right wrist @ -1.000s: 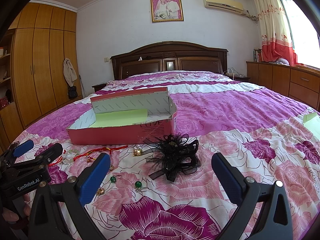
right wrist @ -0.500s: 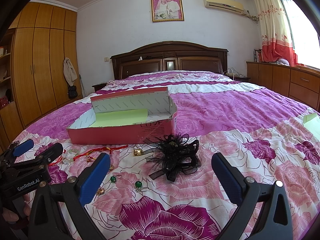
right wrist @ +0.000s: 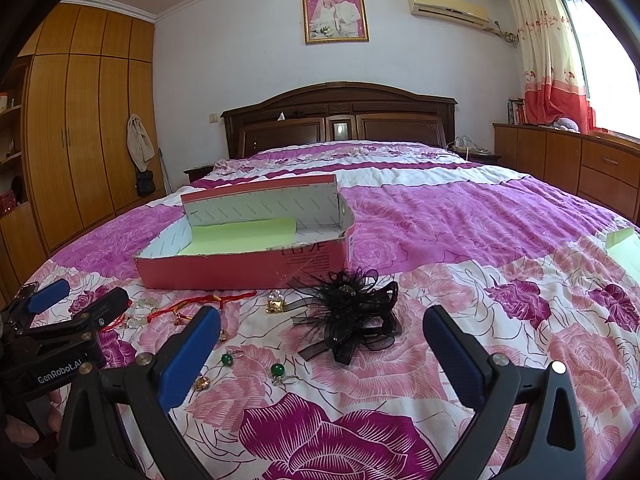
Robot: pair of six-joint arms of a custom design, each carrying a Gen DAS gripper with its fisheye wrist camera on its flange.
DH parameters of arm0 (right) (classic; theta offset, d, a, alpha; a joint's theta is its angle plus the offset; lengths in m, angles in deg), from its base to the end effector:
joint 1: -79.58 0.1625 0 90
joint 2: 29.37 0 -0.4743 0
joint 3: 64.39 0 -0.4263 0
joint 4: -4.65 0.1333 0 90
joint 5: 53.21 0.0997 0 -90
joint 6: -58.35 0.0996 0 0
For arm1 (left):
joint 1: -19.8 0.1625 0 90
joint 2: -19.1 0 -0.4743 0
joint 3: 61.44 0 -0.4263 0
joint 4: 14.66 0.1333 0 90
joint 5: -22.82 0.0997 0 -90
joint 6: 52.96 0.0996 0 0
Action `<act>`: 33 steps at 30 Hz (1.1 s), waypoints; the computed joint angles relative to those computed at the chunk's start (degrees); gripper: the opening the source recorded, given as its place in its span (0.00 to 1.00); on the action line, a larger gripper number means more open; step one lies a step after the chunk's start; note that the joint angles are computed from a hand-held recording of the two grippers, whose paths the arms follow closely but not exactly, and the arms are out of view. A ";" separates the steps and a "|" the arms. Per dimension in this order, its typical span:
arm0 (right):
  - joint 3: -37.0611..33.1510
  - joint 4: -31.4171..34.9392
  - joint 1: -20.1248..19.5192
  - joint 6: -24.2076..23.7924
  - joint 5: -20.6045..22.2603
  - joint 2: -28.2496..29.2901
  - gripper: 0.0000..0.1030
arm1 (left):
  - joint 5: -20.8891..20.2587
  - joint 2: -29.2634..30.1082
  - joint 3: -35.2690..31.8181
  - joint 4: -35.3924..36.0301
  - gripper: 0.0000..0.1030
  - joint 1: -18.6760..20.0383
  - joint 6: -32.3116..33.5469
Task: Organize jewelry
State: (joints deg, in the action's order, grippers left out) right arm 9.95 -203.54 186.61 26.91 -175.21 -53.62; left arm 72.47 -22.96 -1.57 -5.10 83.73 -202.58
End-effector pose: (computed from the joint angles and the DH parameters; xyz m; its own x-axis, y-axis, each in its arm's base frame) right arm 0.3176 -0.7619 0.0913 -0.7577 0.0032 0.6526 -0.5913 0.4199 -0.6885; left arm -0.1649 -0.7872 0.2264 -0.7064 0.0522 -0.7059 0.6483 0.4481 -0.6156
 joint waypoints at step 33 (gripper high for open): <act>-4.87 14.36 -1.13 11.41 -4.22 -1.85 1.00 | -2.57 19.30 -42.57 47.88 0.76 4.00 -17.21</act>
